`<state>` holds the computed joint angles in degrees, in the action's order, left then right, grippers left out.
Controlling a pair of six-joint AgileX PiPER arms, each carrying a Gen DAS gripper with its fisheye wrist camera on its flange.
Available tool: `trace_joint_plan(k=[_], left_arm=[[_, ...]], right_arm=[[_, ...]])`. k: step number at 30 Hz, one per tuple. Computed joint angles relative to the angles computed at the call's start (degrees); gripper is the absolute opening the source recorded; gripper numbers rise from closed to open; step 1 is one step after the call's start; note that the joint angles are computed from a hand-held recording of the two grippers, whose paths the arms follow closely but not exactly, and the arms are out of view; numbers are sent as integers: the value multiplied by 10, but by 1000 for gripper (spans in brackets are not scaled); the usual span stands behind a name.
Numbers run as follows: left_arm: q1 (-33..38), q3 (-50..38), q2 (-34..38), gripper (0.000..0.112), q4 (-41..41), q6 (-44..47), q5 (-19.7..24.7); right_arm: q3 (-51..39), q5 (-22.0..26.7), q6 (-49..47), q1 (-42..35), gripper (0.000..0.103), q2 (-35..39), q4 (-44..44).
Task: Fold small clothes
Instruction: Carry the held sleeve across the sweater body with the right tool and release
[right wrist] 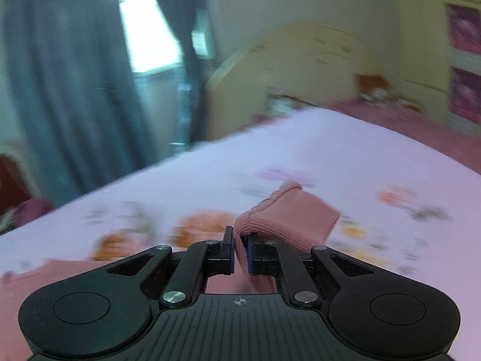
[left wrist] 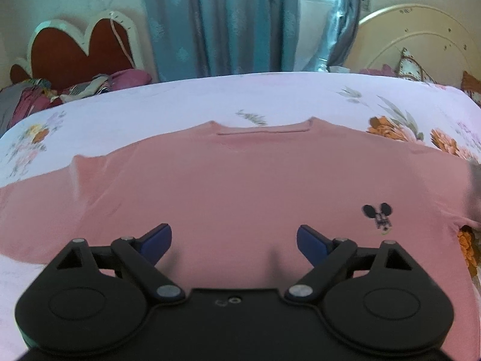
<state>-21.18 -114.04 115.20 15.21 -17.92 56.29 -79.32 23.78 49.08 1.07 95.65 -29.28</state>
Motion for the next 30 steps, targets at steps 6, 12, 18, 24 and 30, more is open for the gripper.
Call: trace_joint_plan(k=[6,12,18,24,30], left_arm=[[56,59,-31,90,-13,27,-34],[111,80,-41,90,-30,48,-46],[135,70,-35,90,-90,97,-52],[130,45,-10,90,-230,197,-61],[58,20,21,86,-242,273,-82]], right_arm=[[-123,18,13,166,7,85,-15],[-265,57,-86,275,7,219,120],[-345,119,-157,310,58,290,202],[-188,36,-88,301,87,182,126],[-40,48,55,277,87,69,-20]])
